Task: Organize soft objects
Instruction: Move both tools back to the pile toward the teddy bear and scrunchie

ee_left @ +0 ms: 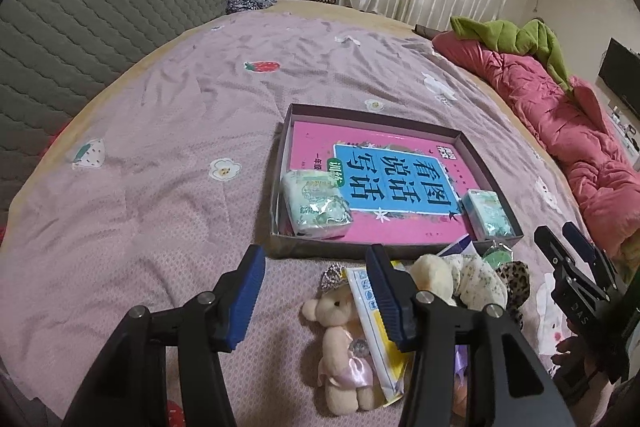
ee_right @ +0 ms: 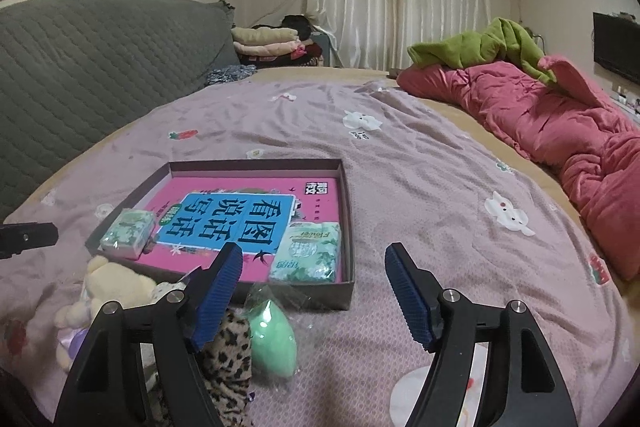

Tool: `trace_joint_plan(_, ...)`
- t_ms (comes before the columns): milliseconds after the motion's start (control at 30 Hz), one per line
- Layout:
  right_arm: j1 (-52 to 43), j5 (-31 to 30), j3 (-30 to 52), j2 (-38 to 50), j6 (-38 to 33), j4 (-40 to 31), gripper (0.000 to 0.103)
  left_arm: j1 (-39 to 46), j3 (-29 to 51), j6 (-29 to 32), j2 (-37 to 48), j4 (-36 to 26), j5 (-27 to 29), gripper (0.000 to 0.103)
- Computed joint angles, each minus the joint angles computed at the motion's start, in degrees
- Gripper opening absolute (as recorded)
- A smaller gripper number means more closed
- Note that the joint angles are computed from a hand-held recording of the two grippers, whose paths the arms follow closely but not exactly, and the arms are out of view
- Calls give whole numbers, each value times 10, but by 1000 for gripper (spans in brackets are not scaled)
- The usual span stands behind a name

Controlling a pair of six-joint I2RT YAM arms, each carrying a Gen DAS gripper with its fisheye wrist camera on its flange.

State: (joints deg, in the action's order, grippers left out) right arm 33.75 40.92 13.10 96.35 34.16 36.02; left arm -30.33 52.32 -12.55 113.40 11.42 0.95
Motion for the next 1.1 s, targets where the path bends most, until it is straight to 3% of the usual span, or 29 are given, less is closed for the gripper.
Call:
trace_joint_plan(533, 106, 33, -4, -34, 53, -86, 75, -30, -27, 0, -21, 2, 0, 53)
trace_joint_plan(867, 135, 11, -8, -34, 97, -123, 75, -44, -34, -8, -28, -3, 11, 53)
trace_joint_plan(1100, 123, -33, 4, 15, 89, -95, 76, -63, -28, -7, -16, -13, 32, 53)
